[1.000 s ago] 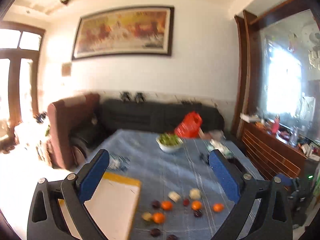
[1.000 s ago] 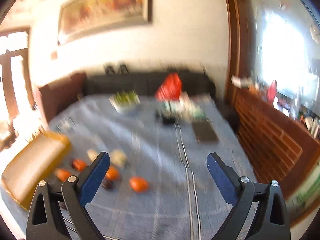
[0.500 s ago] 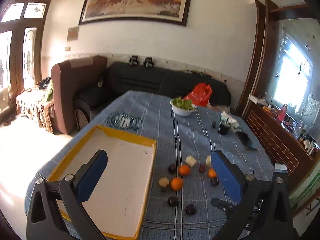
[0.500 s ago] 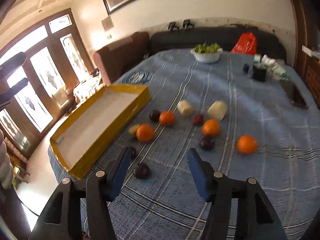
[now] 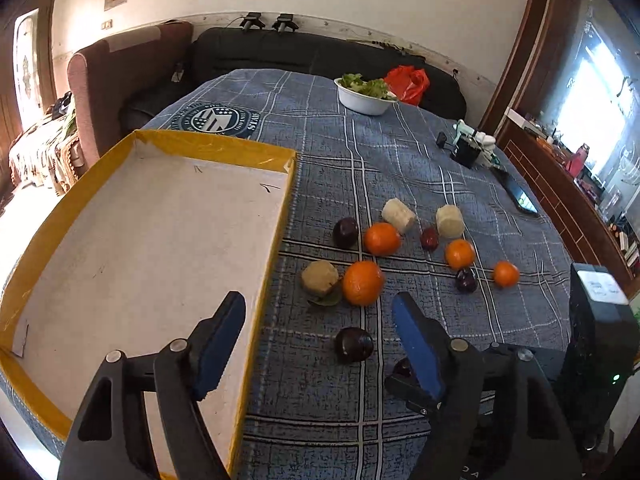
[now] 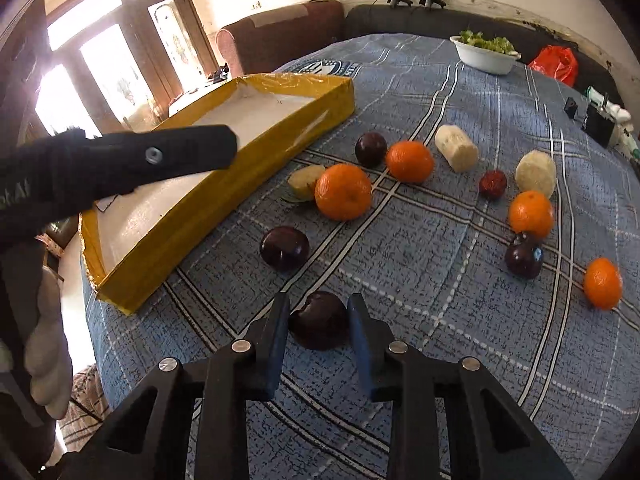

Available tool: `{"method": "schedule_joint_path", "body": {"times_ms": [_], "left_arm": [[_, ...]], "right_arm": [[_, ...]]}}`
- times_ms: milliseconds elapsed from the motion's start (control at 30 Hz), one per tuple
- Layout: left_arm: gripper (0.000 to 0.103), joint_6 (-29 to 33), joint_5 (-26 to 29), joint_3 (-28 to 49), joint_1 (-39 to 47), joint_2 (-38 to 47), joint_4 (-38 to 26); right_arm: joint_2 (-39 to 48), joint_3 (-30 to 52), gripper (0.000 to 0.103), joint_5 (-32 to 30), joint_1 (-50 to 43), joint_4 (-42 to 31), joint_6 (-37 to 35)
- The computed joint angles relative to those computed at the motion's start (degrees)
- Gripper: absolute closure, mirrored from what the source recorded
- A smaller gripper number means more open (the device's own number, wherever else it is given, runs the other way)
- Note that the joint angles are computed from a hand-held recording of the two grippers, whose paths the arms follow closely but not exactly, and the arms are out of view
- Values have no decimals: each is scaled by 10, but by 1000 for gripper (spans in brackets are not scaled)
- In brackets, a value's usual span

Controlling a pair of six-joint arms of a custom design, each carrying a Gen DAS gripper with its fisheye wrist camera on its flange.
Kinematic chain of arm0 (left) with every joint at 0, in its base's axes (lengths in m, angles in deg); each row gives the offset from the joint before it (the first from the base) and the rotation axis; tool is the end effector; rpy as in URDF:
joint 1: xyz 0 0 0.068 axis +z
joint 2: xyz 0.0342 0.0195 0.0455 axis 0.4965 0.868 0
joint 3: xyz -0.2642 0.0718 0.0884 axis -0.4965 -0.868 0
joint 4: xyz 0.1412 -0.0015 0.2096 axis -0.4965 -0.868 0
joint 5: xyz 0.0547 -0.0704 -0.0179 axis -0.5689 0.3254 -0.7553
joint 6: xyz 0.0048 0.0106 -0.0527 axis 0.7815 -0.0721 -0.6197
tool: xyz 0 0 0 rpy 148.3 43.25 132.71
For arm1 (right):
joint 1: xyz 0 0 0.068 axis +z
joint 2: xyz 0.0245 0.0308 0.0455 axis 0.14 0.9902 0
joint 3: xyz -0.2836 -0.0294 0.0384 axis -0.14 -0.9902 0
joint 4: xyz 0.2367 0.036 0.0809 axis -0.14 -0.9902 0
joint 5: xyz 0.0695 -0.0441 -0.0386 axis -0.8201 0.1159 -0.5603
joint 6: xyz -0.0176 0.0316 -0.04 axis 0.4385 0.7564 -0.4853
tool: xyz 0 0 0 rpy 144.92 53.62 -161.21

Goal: Organize fruits
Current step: 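Grasp a dark plum with the left tool while the right tool grasps another plum, then carry both plums into the tray and open both tools to release them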

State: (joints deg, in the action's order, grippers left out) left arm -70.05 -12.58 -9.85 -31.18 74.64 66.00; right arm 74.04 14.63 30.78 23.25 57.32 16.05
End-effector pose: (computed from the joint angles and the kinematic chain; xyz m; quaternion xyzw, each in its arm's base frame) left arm 0.1661 -0.2608 0.1999 -0.0368 0.9303 -0.0809 0.3558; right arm 0.2121 0.0722 0.1433 -0.2688 0.9039 0.2039 0.2628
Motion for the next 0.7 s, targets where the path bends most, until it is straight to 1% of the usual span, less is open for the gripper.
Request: {"method": "schedule_joint_path", "body": {"times_ms": [100,167,200,267,300,367,400,467,567,667,700], "left_arm": [[29,35,5,22,-1,31,0],[36,54,14,30,1,47,4],[38,59,22,34,4,56,5],[46,68,39,38,10,72,13],[48,70,44,40,12,79,14],[56,75,55,45,15,95,15],[56,78,54,52,13,105,10],[56,83,34,71,5,124,-11],[56,91,21,88,-1,141,-30],[56,90,15,87,-4,139,-36],[56,89,17,79,-5,131,-27]], "right_arm": [[-12,-1,70,-3,-17,-17,-12],[-15,-6,70,-10,-36,-24,-19],[-18,-6,70,-14,-46,-32,-24],[-27,-11,70,-19,-70,-44,-36],[-30,-12,70,-24,-86,-49,-43],[-31,-11,70,-38,-112,-63,-55],[-36,-12,70,-43,-119,-69,-58],[-32,-11,70,-50,-134,-73,-65],[-44,-16,70,-49,-130,-77,-58],[-49,-19,70,-49,-128,-76,-52],[-53,-21,70,-50,-128,-79,-51]]}}
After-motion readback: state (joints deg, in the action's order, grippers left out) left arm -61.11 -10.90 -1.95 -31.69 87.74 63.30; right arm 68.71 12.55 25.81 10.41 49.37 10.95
